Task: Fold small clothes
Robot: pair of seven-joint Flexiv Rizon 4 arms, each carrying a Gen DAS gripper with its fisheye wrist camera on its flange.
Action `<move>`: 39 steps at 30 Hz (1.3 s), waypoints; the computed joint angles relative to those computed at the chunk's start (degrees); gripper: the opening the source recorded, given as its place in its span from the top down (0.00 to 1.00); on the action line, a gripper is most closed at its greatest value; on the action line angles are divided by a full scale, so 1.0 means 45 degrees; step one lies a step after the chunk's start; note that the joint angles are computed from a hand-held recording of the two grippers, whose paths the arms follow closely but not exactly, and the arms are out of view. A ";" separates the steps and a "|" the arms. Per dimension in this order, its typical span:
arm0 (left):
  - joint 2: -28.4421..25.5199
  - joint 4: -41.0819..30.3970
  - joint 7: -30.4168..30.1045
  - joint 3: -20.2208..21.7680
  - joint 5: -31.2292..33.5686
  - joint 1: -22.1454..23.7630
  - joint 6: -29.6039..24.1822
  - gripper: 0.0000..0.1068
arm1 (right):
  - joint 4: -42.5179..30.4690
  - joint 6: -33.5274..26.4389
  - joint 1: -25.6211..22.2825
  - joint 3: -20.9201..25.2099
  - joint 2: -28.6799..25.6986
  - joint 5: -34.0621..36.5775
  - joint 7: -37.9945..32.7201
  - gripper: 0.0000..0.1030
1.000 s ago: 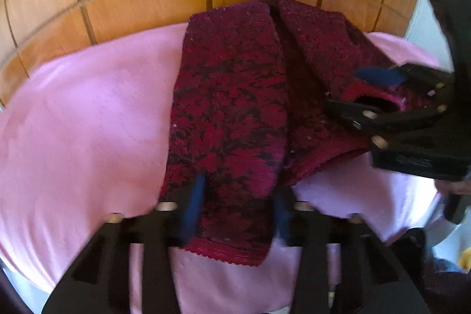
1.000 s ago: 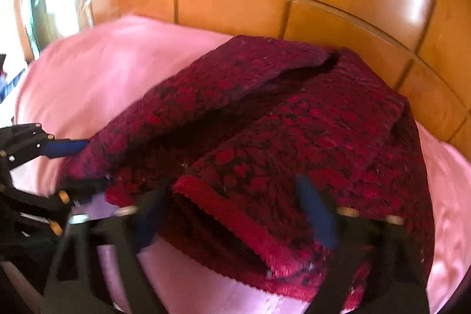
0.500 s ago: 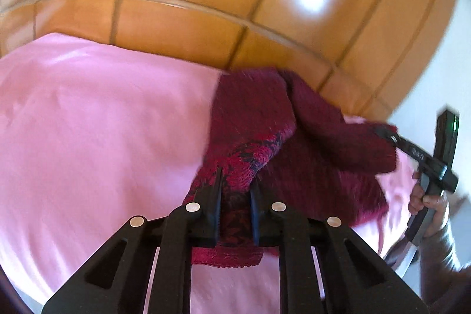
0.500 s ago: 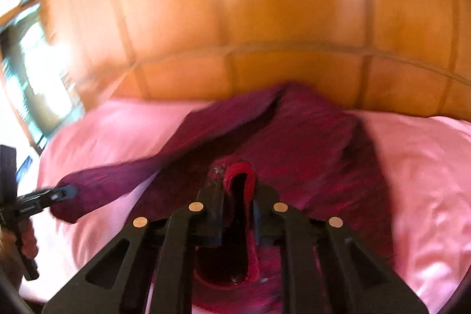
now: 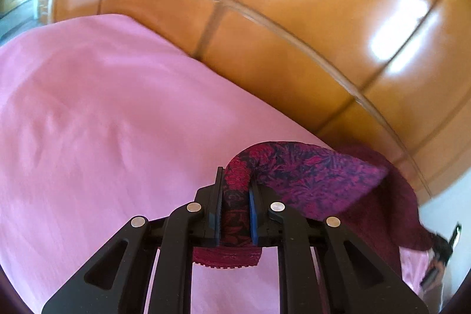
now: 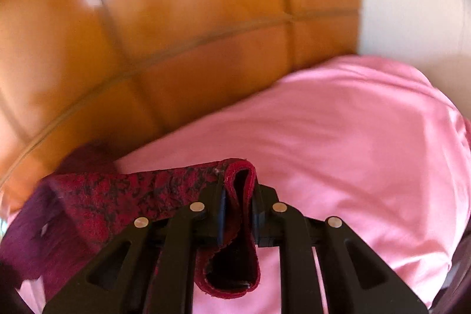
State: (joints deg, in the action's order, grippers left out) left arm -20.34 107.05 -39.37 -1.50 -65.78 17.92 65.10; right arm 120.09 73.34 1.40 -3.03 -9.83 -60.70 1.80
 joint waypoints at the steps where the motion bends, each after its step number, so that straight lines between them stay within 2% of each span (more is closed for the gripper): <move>1: -0.0246 -0.0263 -0.0419 0.0126 0.0368 -0.0023 0.0079 0.88 | -0.0053 -0.0268 -0.0061 -0.0006 -0.0096 0.0364 -0.0246 0.88; 5: -0.1610 -0.1876 -0.3543 0.0895 0.3316 -0.0179 0.0278 0.88 | -0.0573 -0.1346 -0.0167 -0.0058 -0.0813 0.2306 -0.1423 0.88; 7: -0.1991 -0.2384 -0.4466 0.1055 0.4270 -0.0138 0.0204 0.86 | -0.0749 -0.1623 -0.0170 -0.0048 -0.1096 0.3237 -0.1950 0.88; 8: -0.2125 -0.2571 -0.5096 0.1232 0.4786 -0.0203 0.0229 0.81 | -0.0792 -0.1701 -0.0168 -0.0064 -0.1196 0.3626 -0.2184 0.87; 9: -0.2120 -0.2577 -0.5535 0.1302 0.5119 -0.0221 0.0356 0.77 | -0.0714 -0.1666 -0.0205 -0.0138 -0.1180 0.3895 -0.2304 0.81; 10: -0.2076 -0.2507 -0.5742 0.1222 0.5278 -0.0162 0.0582 0.66 | -0.0697 -0.1790 -0.0127 -0.0167 -0.1120 0.4072 -0.2314 0.78; 11: -0.1999 -0.2385 -0.5755 0.0987 0.5270 -0.0007 0.0802 0.53 | -0.0575 -0.1830 -0.0063 -0.0262 -0.1009 0.4030 -0.2175 0.69; 12: -0.1791 -0.2072 -0.5585 0.0588 0.5008 0.0239 0.1200 0.45 | -0.0454 -0.1725 -0.0053 -0.0339 -0.0912 0.3952 -0.2049 0.48; 13: -0.1632 -0.1800 -0.5497 0.0299 0.4876 0.0418 0.1504 0.37 | -0.0291 -0.1667 -0.0008 -0.0372 -0.0758 0.3830 -0.1838 0.40; 14: -0.1277 -0.1266 -0.5075 -0.0205 0.4366 0.0709 0.1875 0.37 | -0.0106 -0.1680 0.0042 -0.0395 -0.0559 0.3607 -0.1589 0.34; 16: -0.0717 -0.0561 -0.3872 -0.1050 0.3217 0.1222 0.1893 0.37 | 0.0329 -0.1528 0.0031 -0.0361 -0.0161 0.2962 -0.1127 0.34; 18: 0.0075 0.0482 -0.1688 -0.1854 0.1216 0.1474 0.2122 0.37 | 0.0839 -0.1203 -0.0068 -0.0165 0.0305 0.2501 -0.0843 0.31; 20: 0.1080 0.1589 0.0653 -0.2317 -0.0854 0.1570 0.1405 0.37 | 0.1481 -0.0671 -0.0168 0.0137 0.0841 0.1896 -0.0676 0.30; 22: 0.2087 0.2764 0.2147 -0.2178 -0.1882 0.1413 0.0099 0.37 | 0.2186 0.0378 -0.0281 0.0520 0.1262 0.1585 -0.0805 0.29; 24: 0.2726 0.3564 0.2851 -0.1836 -0.2195 0.1197 -0.1177 0.37 | 0.2776 0.1308 -0.0234 0.0957 0.1530 0.1881 -0.1455 0.29; 26: 0.3336 0.4422 0.3207 -0.1427 -0.2197 0.0922 -0.2383 0.37 | 0.3377 0.2144 0.0187 0.1706 0.1706 0.3660 -0.3134 0.29; 29: 0.3955 0.5317 0.3371 -0.0872 -0.2224 0.0419 -0.3767 0.37 | 0.3807 0.2577 0.1069 0.2683 0.1782 0.6902 -0.5671 0.31; 31: 0.4326 0.5827 0.3374 -0.0560 -0.2273 -0.0012 -0.4328 0.37 | 0.4060 0.2491 0.1639 0.2948 0.1880 0.7813 -0.6376 0.32; 35: 0.4827 0.6278 0.3221 0.0045 -0.2510 -0.0804 -0.4780 0.37 | 0.4470 0.2828 0.2267 0.3015 0.1922 0.8790 -0.6502 0.36; 37: 0.5356 0.6538 0.3606 0.0266 -0.3153 -0.1338 -0.4239 0.37 | 0.4652 0.2888 0.2427 0.2986 0.2054 0.8851 -0.6287 0.41; 39: 0.6044 0.6851 0.4341 0.0443 -0.4116 -0.1913 -0.3190 0.37 | 0.4722 0.2927 0.2501 0.2948 0.2167 0.8650 -0.6111 0.45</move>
